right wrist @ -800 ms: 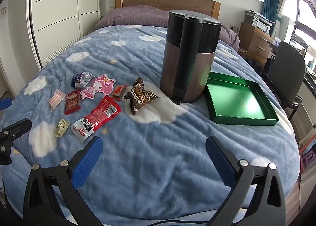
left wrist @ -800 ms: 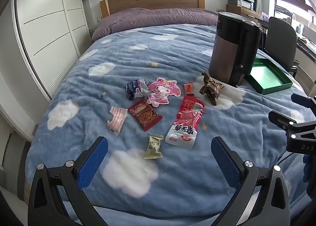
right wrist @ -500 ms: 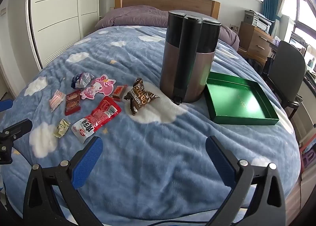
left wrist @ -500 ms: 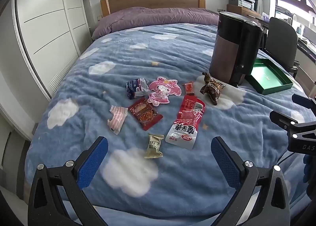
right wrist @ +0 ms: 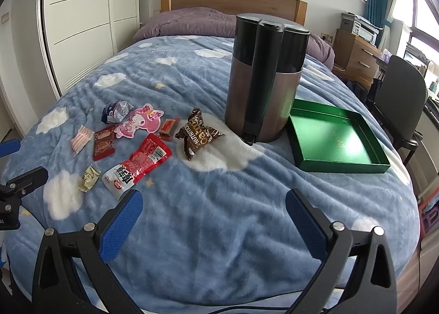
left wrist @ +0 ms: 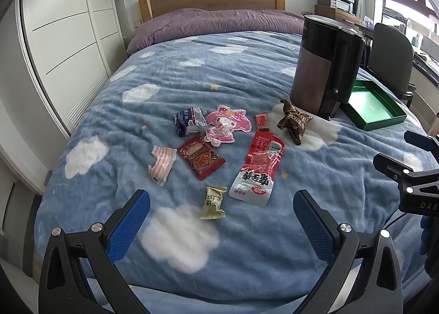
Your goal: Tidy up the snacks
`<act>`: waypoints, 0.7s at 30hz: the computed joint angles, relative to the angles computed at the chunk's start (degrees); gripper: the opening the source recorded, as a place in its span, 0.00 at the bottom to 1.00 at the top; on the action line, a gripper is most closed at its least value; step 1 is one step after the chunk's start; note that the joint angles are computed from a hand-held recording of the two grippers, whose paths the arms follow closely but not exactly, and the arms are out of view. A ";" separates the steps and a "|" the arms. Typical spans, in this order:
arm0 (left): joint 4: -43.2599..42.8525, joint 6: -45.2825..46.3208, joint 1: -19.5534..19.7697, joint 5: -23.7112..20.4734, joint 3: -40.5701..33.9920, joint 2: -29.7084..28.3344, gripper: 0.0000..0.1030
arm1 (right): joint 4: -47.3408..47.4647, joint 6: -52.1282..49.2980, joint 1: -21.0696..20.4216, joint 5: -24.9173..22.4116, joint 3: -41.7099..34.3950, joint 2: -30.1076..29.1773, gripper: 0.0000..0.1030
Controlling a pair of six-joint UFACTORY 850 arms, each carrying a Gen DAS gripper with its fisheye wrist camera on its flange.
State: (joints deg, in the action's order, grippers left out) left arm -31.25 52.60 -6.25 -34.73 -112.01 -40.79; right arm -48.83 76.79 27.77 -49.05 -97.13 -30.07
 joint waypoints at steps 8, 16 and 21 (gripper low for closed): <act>0.23 -0.24 0.09 -0.56 -0.62 -0.30 0.99 | -0.04 0.15 0.01 0.09 0.13 0.09 1.00; -0.22 0.56 0.04 0.25 1.61 0.68 0.99 | -0.06 0.29 -0.01 0.18 0.25 0.14 1.00; 0.11 0.19 0.41 -0.69 0.23 -0.25 0.99 | 0.02 0.29 -0.03 0.29 0.32 0.20 1.00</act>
